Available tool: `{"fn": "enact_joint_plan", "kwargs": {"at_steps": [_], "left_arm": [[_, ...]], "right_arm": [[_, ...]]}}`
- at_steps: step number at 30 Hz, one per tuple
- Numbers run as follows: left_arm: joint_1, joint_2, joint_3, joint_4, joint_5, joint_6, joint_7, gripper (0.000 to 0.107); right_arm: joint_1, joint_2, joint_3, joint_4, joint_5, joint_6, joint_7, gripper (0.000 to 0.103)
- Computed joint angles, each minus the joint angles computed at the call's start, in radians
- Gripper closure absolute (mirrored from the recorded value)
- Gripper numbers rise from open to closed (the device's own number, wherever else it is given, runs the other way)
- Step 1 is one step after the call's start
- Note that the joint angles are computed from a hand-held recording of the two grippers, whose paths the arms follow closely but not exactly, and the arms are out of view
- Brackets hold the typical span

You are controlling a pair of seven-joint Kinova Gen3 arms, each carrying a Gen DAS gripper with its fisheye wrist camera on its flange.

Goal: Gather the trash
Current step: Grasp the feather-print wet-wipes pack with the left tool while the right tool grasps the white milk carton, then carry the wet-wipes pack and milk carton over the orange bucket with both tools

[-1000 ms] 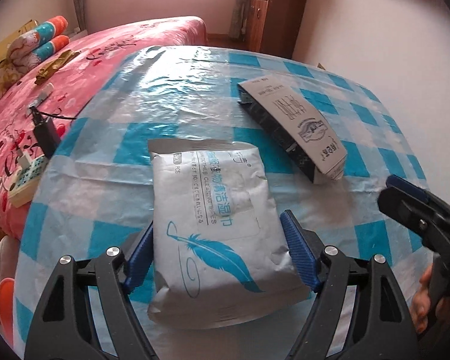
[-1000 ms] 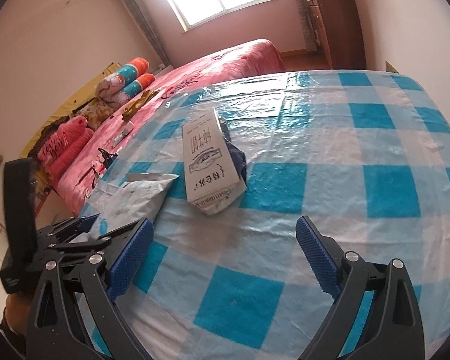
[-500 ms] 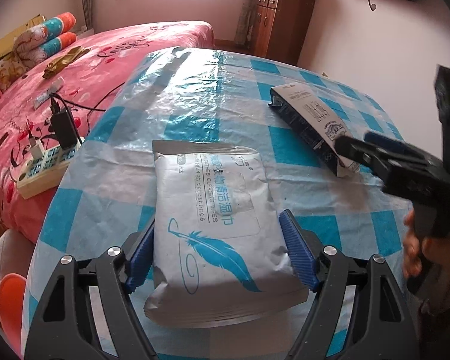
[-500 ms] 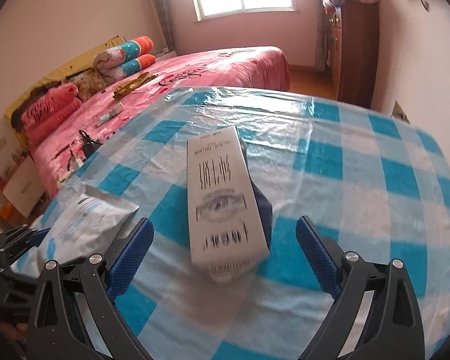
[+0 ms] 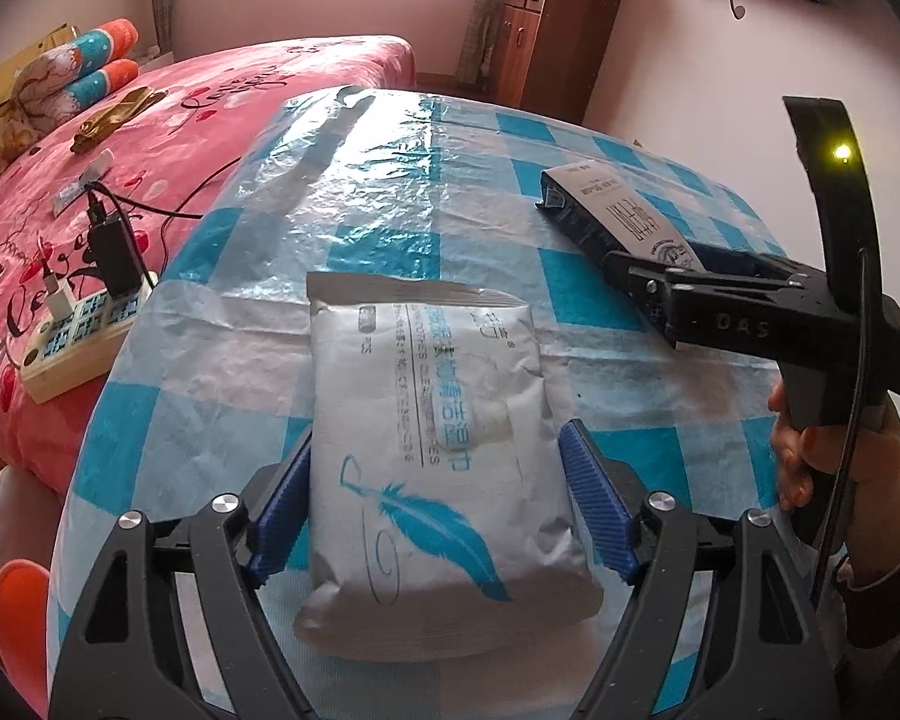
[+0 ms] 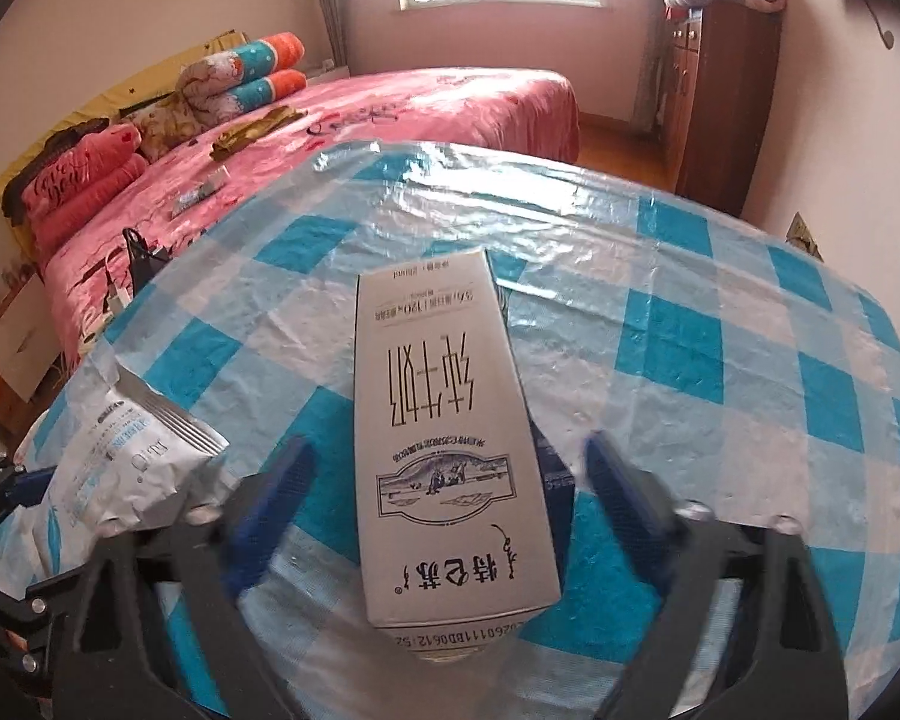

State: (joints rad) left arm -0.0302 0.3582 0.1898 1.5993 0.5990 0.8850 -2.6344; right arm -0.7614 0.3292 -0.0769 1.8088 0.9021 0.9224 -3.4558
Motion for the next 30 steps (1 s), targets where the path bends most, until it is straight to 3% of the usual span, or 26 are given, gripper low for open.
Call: {"fn": "enact_joint_plan", "kwargs": {"at_steps": [9, 12, 19, 30], "left_arm": [[0.046, -0.014, 0.009, 0.032, -0.050, -0.108, 0.019, 0.023], [0.029, -0.014, 0.019, 0.039, -0.025, -0.111, 0.000, 0.029], [0.011, -0.018, 0.025, 0.054, 0.005, -0.113, -0.035, 0.031], [-0.014, -0.023, 0.015, 0.061, 0.050, -0.073, -0.075, 0.032]], "right_arm": [[-0.004, 0.001, -0.003, -0.001, -0.006, 0.008, 0.005, 0.035], [-0.012, -0.007, -0.005, 0.012, 0.007, -0.004, -0.015, 0.035], [-0.032, -0.024, -0.019, 0.041, 0.032, -0.002, -0.078, 0.036], [-0.105, -0.033, -0.067, 0.062, 0.069, 0.097, -0.205, 0.036]]}}
